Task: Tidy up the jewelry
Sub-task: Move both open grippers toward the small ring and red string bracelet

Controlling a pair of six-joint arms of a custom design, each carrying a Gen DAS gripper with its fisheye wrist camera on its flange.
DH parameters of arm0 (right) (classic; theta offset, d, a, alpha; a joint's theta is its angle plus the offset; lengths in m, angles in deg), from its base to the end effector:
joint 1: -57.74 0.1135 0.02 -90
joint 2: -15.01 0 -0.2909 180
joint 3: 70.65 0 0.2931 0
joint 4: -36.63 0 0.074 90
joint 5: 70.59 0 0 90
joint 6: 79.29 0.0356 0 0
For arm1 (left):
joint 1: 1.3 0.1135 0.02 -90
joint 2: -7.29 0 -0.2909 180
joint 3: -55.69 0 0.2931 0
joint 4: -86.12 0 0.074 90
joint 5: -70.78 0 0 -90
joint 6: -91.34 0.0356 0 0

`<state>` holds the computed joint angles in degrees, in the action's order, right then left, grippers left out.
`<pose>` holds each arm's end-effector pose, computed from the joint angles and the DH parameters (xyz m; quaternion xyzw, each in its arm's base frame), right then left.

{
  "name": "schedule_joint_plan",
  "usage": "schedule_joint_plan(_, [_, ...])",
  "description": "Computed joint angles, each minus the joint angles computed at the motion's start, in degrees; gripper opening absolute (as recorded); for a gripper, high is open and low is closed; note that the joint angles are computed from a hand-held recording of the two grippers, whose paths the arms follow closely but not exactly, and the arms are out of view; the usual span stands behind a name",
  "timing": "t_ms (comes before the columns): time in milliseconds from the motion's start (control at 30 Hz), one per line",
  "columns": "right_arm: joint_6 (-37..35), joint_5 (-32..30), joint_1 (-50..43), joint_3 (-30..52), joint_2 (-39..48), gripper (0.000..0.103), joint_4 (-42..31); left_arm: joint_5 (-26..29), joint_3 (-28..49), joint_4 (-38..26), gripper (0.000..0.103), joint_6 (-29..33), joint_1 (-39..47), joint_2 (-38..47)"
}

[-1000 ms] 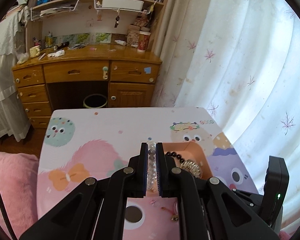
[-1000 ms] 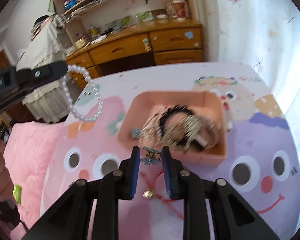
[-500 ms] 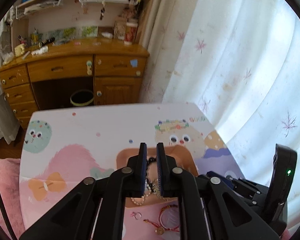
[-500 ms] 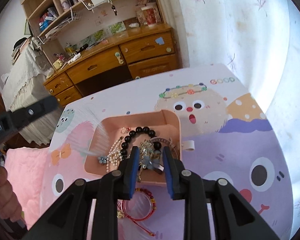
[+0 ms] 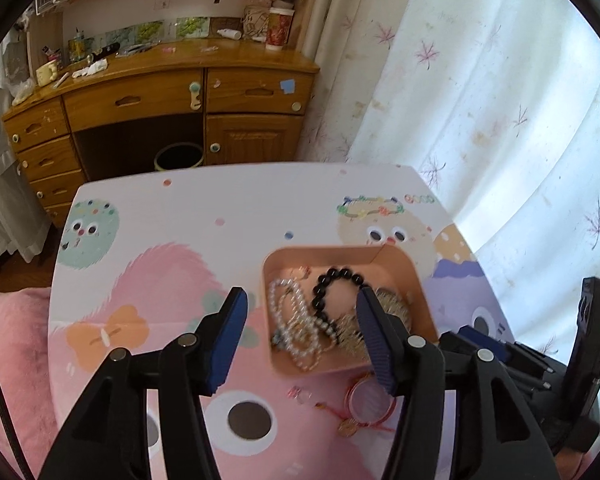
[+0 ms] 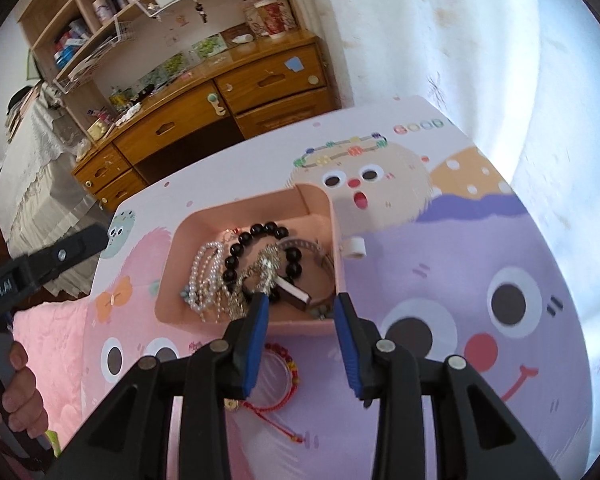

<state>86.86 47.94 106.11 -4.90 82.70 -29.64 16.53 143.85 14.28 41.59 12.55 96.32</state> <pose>0.1732 0.1693 0.2749 0.2737 0.9127 0.0495 0.2994 0.3339 0.0609 0.3017 0.2598 0.9055 -0.2052 0.2654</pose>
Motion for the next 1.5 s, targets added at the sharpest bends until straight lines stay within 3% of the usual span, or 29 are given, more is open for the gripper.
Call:
schedule_joint_plan(133, [5.25, -1.84, 1.09, -2.44, -1.80, 0.034, 1.51, -2.16, -1.17, -1.17, 0.066, 3.16, 2.27, 0.77])
schedule_joint_plan(333, [11.07, -6.26, 1.77, -6.01, -2.81, 0.034, 5.37, -7.25, -4.18, -1.29, 0.067, 6.14, 4.44, 1.84])
schedule_joint_plan(633, [12.78, -12.60, 0.98, -9.24, 0.41, 0.034, 11.89, -8.44, -9.54, -2.84, 0.068, 11.51, 5.74, 3.73])
schedule_joint_plan(900, [8.12, -15.13, -1.23, -8.59, 3.38, 0.034, 12.55, -5.71, -16.45, 0.04, 0.068, 12.75, 5.68, 1.11])
schedule_joint_plan(1167, [-5.03, -13.11, -0.76, -4.04, 8.91, 0.033, 8.89, -7.02, -21.09, 7.93, 0.068, 8.24, 2.70, -2.39])
schedule_joint_plan(1233, [-7.88, -12.51, -0.52, -3.10, 10.22, 0.029, 8.14, -8.42, -22.50, 10.27, 0.068, 6.82, 1.46, -3.65])
schedule_joint_plan(1300, [-11.00, -12.07, -0.52, -2.52, 11.01, 0.014, 7.27, -9.49, -23.97, 12.52, 0.068, 5.48, 0.18, -4.87])
schedule_joint_plan(1500, [-17.61, -13.94, -2.07, -5.09, 7.79, 0.011, 9.35, -10.61, -27.80, 18.97, 0.068, 1.08, -2.58, -8.00])
